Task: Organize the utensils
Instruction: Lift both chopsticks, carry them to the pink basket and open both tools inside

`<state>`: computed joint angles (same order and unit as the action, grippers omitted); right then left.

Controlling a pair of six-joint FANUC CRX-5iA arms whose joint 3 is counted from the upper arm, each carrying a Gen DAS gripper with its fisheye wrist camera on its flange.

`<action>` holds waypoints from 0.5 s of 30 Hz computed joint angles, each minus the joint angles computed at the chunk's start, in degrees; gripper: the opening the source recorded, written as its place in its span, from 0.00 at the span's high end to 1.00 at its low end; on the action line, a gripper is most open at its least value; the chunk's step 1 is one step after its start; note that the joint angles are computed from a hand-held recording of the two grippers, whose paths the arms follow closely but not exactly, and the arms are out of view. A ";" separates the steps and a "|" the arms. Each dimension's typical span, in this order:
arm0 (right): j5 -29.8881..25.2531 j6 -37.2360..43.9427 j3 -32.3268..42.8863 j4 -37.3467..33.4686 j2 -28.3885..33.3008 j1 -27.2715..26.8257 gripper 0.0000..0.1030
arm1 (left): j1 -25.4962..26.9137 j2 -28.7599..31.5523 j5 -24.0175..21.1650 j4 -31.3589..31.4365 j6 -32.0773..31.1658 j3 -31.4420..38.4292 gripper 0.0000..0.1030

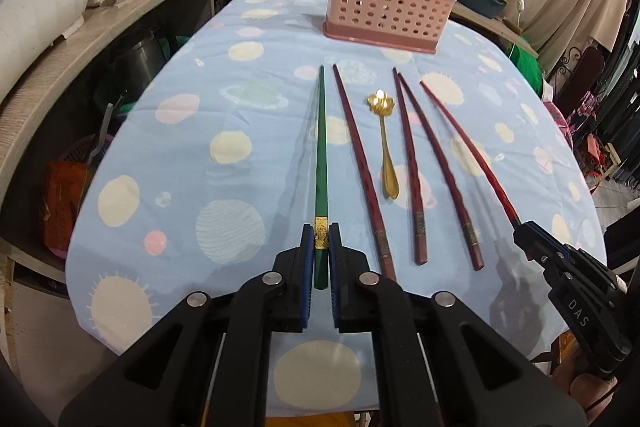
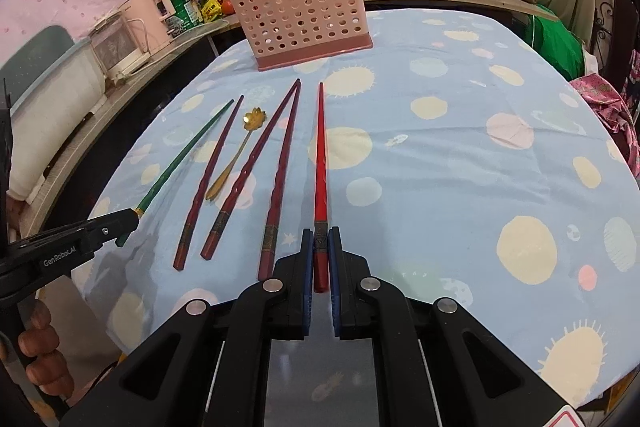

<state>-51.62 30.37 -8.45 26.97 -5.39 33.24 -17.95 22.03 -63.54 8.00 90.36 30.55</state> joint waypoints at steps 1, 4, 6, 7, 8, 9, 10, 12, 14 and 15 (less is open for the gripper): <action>0.16 -0.35 0.11 0.61 -0.32 0.00 0.93 | 0.14 -0.33 0.18 0.22 -0.06 0.13 0.93; 0.60 -1.28 0.92 2.43 -0.90 -0.37 0.93 | 0.70 -0.75 0.49 1.42 -0.34 1.11 0.93; 0.93 -1.74 1.60 3.96 -1.21 -0.71 0.93 | 1.01 -0.74 0.66 1.92 -0.31 2.25 0.93; 1.11 -1.94 1.92 4.96 -1.34 -0.85 0.93 | 1.14 -0.64 0.64 2.05 -0.24 3.05 0.93; 1.29 -2.07 2.32 5.92 -1.44 -1.06 0.93 | 1.32 -0.55 0.68 2.33 -0.27 3.73 0.93; 1.53 -2.21 2.87 6.80 -1.42 -1.32 0.93 | 1.50 -0.39 0.77 2.67 -0.31 4.61 0.93; 1.88 -2.16 3.41 7.27 -1.42 -1.67 0.93 | 1.55 -0.15 0.81 2.66 -0.24 5.57 0.93; 2.94 -1.95 4.62 7.92 -1.31 -2.59 0.93 | 1.56 0.70 0.75 2.30 0.16 8.20 0.93; 4.07 -1.33 6.24 8.27 -0.78 -3.71 0.93 | 1.67 1.80 0.33 2.16 0.55 10.91 0.93; 4.58 -1.02 6.89 8.21 -0.54 -4.21 0.93 | 1.80 2.49 0.22 2.38 0.63 12.44 0.93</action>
